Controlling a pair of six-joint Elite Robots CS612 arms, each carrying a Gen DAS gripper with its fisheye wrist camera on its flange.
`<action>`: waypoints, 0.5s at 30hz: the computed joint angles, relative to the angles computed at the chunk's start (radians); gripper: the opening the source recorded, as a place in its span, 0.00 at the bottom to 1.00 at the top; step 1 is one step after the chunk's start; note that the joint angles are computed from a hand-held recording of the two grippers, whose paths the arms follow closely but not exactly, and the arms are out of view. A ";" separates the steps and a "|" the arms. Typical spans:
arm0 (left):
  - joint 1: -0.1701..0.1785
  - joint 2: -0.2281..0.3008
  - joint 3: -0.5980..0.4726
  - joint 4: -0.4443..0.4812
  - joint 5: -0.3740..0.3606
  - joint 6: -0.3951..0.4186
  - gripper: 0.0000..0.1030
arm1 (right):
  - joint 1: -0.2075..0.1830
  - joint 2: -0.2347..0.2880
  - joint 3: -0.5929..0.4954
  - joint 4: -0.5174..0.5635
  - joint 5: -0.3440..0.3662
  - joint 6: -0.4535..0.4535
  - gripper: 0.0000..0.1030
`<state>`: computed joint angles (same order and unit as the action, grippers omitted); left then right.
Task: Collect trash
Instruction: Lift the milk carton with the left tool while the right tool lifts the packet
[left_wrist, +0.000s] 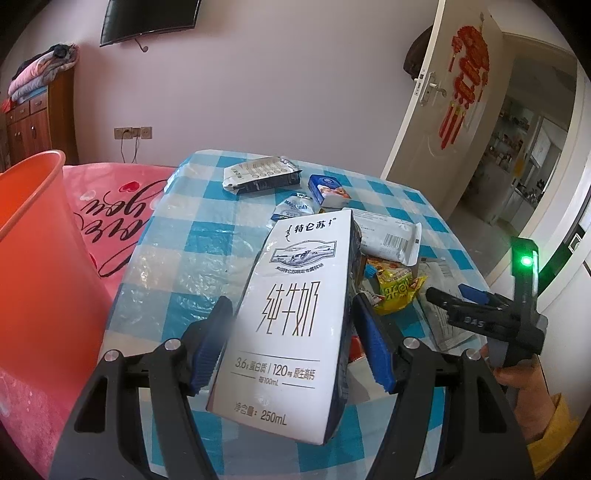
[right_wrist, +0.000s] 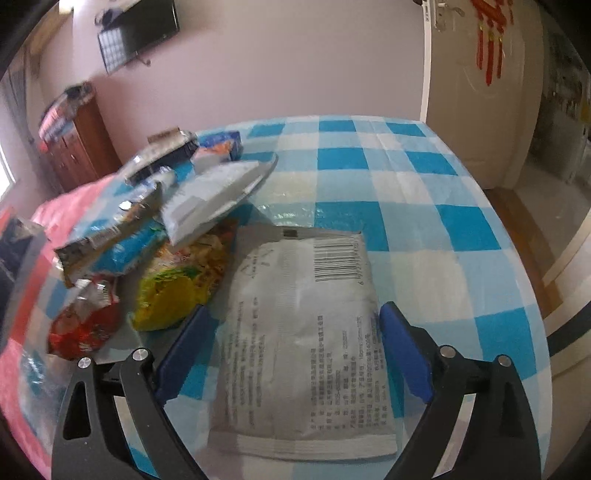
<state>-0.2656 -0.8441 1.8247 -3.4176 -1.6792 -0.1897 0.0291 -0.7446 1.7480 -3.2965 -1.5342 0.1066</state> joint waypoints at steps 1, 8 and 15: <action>0.000 0.001 -0.001 0.000 0.001 0.000 0.66 | 0.002 0.002 -0.008 0.023 -0.002 -0.003 0.89; 0.002 0.002 -0.003 0.011 -0.004 -0.007 0.66 | 0.021 0.011 -0.038 0.087 -0.065 -0.053 0.90; 0.004 0.004 -0.003 -0.001 -0.016 -0.011 0.66 | 0.015 0.003 -0.007 0.006 -0.062 -0.077 0.58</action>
<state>-0.2612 -0.8398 1.8216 -3.4183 -1.6950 -0.2006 0.0444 -0.7412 1.7410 -3.2903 -1.5962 0.0296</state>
